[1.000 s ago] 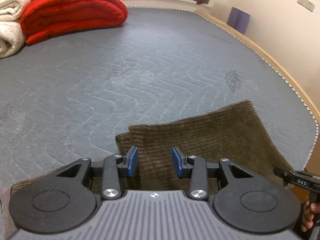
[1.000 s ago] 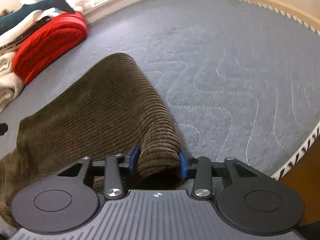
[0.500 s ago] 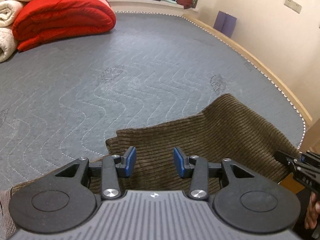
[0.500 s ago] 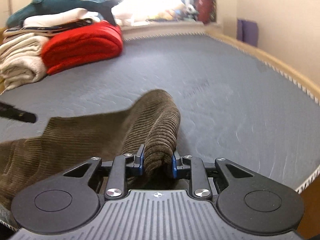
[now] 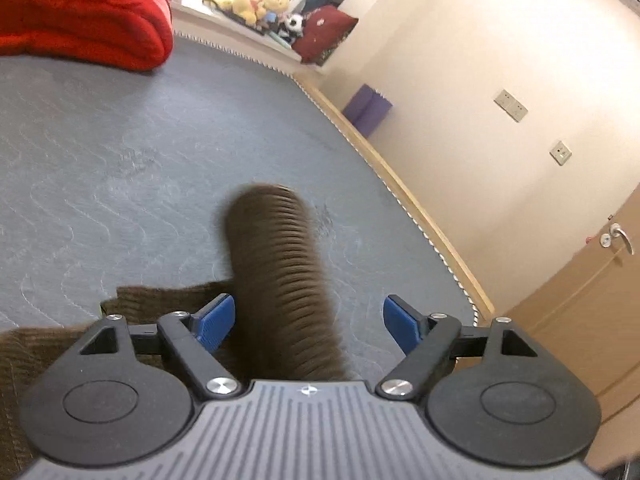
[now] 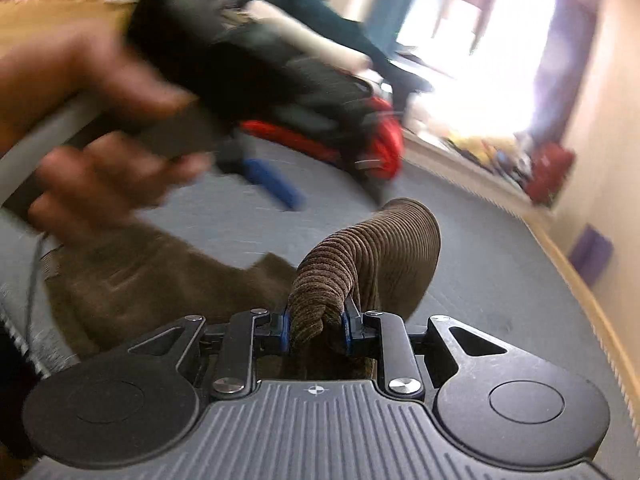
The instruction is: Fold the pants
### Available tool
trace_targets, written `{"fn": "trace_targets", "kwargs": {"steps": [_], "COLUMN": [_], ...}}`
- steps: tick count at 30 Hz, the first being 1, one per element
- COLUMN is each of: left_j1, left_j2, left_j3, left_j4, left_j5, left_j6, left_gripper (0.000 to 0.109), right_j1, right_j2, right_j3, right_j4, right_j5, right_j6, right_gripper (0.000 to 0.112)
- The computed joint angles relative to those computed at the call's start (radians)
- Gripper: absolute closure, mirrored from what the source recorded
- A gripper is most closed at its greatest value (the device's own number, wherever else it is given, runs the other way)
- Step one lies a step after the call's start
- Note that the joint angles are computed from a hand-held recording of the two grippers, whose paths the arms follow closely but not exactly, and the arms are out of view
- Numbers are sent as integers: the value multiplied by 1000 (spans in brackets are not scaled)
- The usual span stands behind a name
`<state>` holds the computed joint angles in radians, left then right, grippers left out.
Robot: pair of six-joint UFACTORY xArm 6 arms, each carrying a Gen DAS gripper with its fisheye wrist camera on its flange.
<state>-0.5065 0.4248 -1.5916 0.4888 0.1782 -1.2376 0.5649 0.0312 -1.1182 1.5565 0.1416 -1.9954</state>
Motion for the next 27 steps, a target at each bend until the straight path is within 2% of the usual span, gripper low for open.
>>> {"fn": "trace_targets", "kwargs": {"steps": [3, 5, 6, 7, 10, 12, 14, 15, 17, 19, 20, 21, 22, 24, 25, 27], "left_j1": [-14, -18, -17, -14, -2, -2, 0, 3, 13, 27, 36, 38, 34, 30, 39, 59], "left_j2": [8, 12, 10, 4, -33, -68, -117, -147, -224, -317, -364, -405, -443, -510, -543, -599], "left_j3": [-45, -60, -61, -54, 2, 48, 99, 131, 216, 316, 364, 401, 429, 478, 511, 582], "left_j4": [32, -37, -49, -61, -89, -38, 33, 70, 152, 212, 240, 265, 290, 281, 244, 207], "left_j5": [167, 268, 310, 340, 359, 347, 350, 350, 353, 355, 369, 404, 469, 602, 637, 623], "left_j6": [-20, 31, 28, 22, 35, 7, -34, -63, -144, -231, -268, -293, -313, -316, -308, -329], "left_gripper": [23, 26, 35, 52, 80, 86, 88, 89, 89, 89, 89, 90, 96, 93, 82, 76], "right_j1": [45, 67, 77, 82, 91, 86, 88, 75, 18, -55, -81, -107, -127, -150, -153, -156], "right_j2": [-42, -56, -64, -64, -50, -56, -56, -60, -80, -83, -78, -67, -52, -11, 5, 46], "right_j3": [42, 58, 70, 77, 73, 76, 75, 74, 65, 30, 10, -13, -39, -94, -111, -156], "right_j4": [55, 56, 29, 2, -55, -89, -138, -202, -265, -265, -264, -263, -266, -305, -322, -370], "right_j5": [16, 20, 20, 20, 14, 36, 51, 101, 276, 481, 551, 613, 659, 694, 685, 651], "right_j6": [-112, -124, -93, -62, -2, 37, 88, 172, 293, 355, 380, 407, 436, 485, 494, 531], "right_gripper": [88, 88, 89, 89, 89, 88, 86, 80, 75, 71, 65, 60, 58, 57, 57, 57]}}
